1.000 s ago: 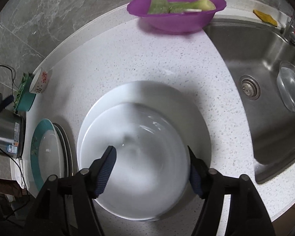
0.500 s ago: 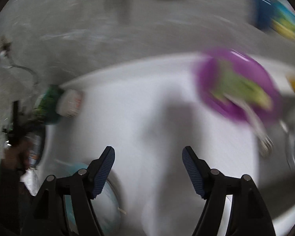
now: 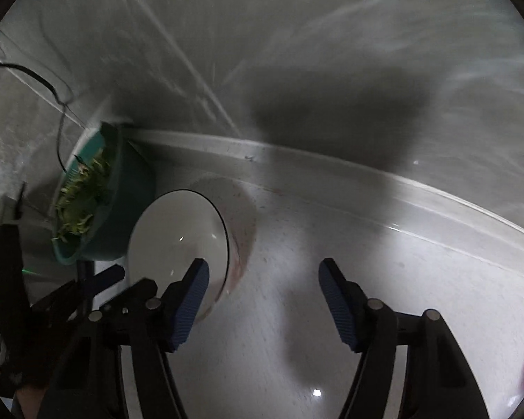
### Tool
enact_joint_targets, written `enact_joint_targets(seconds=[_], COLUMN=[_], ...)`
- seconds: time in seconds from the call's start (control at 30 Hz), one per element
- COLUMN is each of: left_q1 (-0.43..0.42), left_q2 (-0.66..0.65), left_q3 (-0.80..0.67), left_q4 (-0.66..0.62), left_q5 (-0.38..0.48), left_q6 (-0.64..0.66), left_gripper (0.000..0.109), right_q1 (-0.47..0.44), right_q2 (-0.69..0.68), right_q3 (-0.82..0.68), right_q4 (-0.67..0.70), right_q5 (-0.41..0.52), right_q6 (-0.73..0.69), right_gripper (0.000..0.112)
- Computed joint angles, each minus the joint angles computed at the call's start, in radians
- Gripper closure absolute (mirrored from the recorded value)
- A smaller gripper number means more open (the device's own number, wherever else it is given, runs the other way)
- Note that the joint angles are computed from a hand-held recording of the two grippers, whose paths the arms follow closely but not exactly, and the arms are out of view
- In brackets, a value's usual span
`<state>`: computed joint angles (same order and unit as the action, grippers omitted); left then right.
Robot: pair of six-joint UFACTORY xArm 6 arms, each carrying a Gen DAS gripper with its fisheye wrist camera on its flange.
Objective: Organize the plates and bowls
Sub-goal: 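Move both tools to the red-patterned white bowl and close on its rim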
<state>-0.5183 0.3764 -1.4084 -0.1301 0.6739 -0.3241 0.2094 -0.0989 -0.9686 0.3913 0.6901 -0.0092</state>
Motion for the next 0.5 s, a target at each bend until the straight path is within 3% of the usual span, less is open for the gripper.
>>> enact_joint_targets(seconds=[0.1, 0.2, 0.33, 0.37, 0.4, 0.5], left_q1=[0.006, -0.001, -0.003, -0.002, -0.001, -0.008], left_q2=[0.042, 0.089, 0.150, 0.164, 0.175, 0.201], left_q3=[-0.040, -0.103, -0.181, -0.195, -0.207, -0.237], left_q4=[0.009, 0.049, 0.070, 0.067, 0.065, 0.048], left_q5=[0.012, 0.034, 0.076, 0.082, 0.090, 0.082], left_q6=[-0.019, -0.046, -0.060, -0.061, -0.063, -0.041], left_gripper=[0.040, 0.049, 0.053, 0.061, 0.070, 0.081], right_q1=[0.018, 0.021, 0.034, 0.038, 0.041, 0.049], right_q2=[0.053, 0.106, 0.156, 0.166, 0.174, 0.196], right_q3=[-0.036, -0.074, -0.111, -0.119, -0.124, -0.140], right_q4=[-0.028, -0.052, -0.079, -0.079, -0.079, -0.038], right_q5=[-0.003, 0.022, 0.030, 0.037, 0.041, 0.046], right_q6=[0.004, 0.026, 0.062, 0.058, 0.056, 0.024], right_gripper=[0.044, 0.048, 0.050, 0.050, 0.058, 0.078])
